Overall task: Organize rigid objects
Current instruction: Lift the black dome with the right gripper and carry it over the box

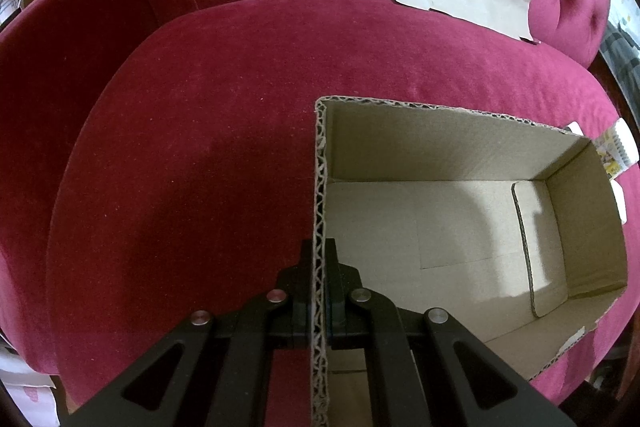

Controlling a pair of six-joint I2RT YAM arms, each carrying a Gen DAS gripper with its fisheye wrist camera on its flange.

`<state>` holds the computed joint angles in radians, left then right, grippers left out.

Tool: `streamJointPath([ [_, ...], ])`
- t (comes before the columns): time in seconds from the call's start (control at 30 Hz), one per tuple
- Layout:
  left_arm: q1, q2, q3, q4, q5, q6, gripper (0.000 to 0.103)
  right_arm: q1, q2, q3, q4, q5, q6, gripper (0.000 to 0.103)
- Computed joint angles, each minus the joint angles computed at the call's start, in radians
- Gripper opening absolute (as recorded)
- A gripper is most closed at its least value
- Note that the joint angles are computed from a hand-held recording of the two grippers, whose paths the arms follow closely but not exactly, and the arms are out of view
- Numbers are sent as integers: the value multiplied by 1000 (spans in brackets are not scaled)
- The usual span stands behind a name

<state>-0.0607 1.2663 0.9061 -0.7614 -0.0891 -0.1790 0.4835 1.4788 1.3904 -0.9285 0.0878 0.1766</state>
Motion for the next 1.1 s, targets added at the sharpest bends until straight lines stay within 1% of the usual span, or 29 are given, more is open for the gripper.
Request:
streamJointPath([
  [0.5,20,1,5,-3,21,15,3,142,81,54,32,27,65,40],
  [0.77,19,-2,3,-3,22,13,3,208,143,90,55,20,93,40],
  [1.1,23,-7,0,-3,30,17,3,254,198,88,110,8,126,40],
])
